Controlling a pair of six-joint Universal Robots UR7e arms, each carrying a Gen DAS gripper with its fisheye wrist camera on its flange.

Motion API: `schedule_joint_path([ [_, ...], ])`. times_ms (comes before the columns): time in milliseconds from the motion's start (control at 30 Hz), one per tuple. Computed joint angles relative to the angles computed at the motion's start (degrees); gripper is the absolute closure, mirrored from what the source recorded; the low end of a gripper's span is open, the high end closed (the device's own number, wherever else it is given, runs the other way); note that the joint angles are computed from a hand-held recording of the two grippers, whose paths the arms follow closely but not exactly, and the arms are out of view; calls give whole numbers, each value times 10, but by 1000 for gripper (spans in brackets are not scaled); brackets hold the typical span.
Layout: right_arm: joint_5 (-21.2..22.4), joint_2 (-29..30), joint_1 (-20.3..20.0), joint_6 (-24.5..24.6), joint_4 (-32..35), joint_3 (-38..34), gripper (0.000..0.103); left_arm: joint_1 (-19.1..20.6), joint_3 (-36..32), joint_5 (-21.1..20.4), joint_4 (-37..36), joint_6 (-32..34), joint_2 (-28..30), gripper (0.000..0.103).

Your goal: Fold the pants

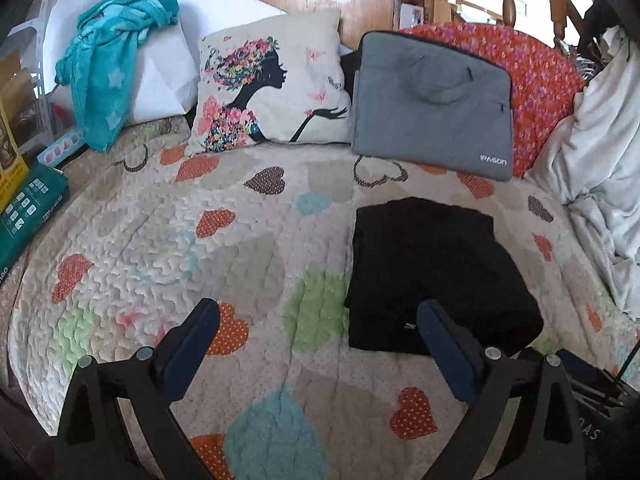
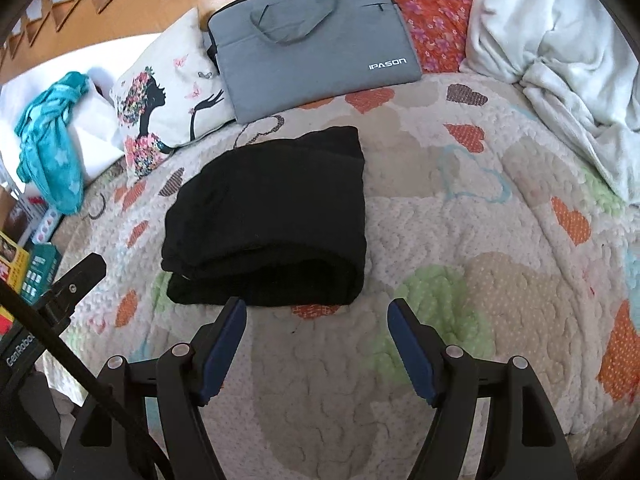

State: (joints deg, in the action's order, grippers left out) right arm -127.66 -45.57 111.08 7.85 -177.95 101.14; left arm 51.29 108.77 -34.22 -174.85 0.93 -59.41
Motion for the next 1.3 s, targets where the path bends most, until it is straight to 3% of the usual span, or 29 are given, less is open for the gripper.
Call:
schedule_joint_path([
  [467,-3,14,-16,8,36,-16,24,24,-28,-31,100,-50,10,5],
  [1167,-14,24,-15,-2,46,-22,22,21,-27,-28,87,-42,11,5],
  [1300,-16,22,-16,4,44,-21,22,28,-33,-50,119,-68,5,5],
])
